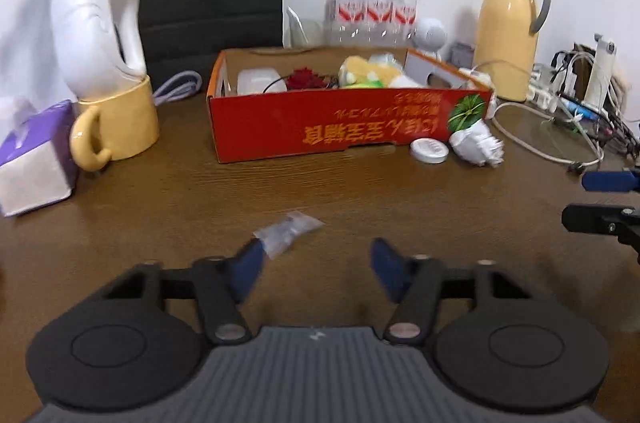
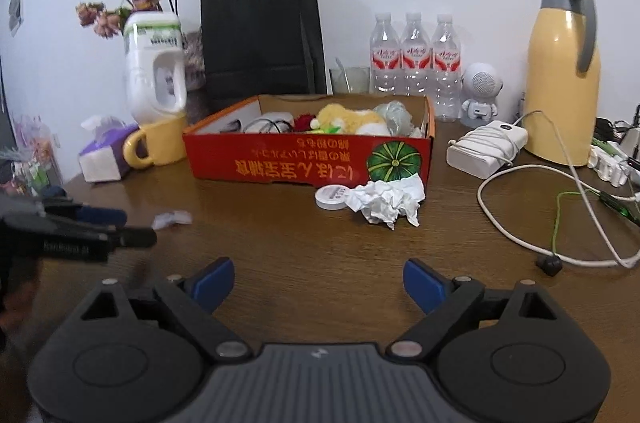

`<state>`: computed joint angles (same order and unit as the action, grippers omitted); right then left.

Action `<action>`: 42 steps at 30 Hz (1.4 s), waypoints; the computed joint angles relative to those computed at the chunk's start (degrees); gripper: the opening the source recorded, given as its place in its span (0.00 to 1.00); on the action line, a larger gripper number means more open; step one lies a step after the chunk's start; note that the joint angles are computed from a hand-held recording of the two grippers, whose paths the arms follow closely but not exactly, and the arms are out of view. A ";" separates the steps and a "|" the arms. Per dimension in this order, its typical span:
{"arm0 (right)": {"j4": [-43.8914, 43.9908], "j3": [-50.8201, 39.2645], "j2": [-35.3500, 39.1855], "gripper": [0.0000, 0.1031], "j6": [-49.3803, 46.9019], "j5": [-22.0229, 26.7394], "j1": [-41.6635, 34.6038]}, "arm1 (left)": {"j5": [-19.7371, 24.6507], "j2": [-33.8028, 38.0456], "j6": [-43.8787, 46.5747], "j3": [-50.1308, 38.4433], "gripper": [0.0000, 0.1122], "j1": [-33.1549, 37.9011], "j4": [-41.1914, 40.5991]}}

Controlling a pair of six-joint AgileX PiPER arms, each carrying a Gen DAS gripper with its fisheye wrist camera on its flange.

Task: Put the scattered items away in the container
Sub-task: 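Grasp the small clear packet with the left tool while the right tool grasps the crumpled white tissue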

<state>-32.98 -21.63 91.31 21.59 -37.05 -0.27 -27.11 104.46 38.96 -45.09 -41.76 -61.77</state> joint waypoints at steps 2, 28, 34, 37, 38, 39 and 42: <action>3.44 -3.46 3.32 0.86 -2.64 1.20 1.47 | 5.27 1.11 -1.58 -2.05 0.48 4.06 5.44; -0.40 -31.72 22.13 0.23 9.94 15.38 2.09 | 3.39 8.43 -2.23 -8.59 0.10 7.56 10.39; 5.35 -28.61 20.57 0.23 3.55 12.70 2.49 | 1.22 6.82 -5.80 -7.16 0.09 5.75 9.90; 7.57 -25.98 18.68 0.23 1.07 11.09 3.17 | 0.19 6.08 -7.23 -6.50 0.09 4.41 8.52; 9.08 -24.24 17.54 0.23 -0.68 9.84 3.66 | -0.54 5.81 -7.40 -6.18 0.09 3.60 7.56; 10.56 -22.56 16.44 0.23 -2.14 8.64 4.17 | -1.23 5.43 -7.59 -5.88 0.09 2.72 6.59; 12.34 -17.37 13.24 0.23 -4.35 4.30 5.23 | -3.09 4.22 -8.97 -4.98 0.09 0.08 4.59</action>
